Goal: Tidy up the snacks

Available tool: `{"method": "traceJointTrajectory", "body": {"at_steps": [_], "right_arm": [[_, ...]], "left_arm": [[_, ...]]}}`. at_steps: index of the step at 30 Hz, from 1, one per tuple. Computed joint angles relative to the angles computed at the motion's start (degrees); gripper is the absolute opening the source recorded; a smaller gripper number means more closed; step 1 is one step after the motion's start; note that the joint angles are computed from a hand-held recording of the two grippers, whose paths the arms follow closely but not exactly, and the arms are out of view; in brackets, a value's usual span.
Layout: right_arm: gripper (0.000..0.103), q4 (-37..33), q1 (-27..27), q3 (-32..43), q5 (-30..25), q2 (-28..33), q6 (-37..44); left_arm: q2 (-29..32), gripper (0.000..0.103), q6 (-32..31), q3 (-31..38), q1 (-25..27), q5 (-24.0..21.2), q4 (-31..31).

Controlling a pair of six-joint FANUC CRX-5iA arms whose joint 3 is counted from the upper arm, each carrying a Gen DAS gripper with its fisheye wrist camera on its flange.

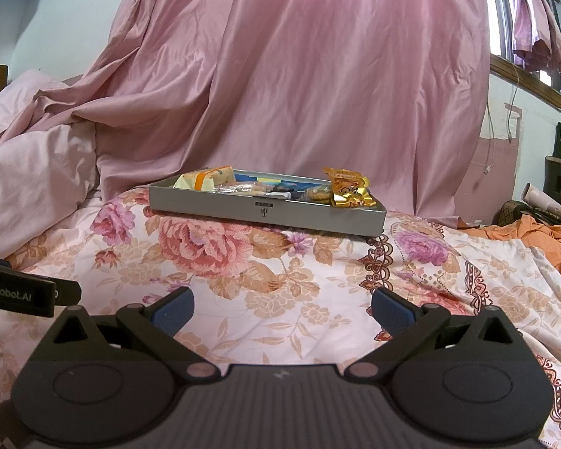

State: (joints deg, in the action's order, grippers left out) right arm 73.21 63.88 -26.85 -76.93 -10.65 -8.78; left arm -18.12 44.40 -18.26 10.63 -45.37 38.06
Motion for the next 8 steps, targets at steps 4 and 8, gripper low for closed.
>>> {"method": "traceJointTrajectory", "body": {"at_steps": [4, 8], "right_arm": [[0.103, -0.02, 0.0, -0.01, 0.0, 0.0, 0.0], [0.103, -0.08, 0.01, 0.05, -0.02, 0.01, 0.07]], "left_arm": [[-0.06, 0.102, -0.08, -0.07, -0.01, 0.07, 0.05], [-0.05, 0.102, 0.15, -0.01, -0.05, 0.11, -0.13]]}}
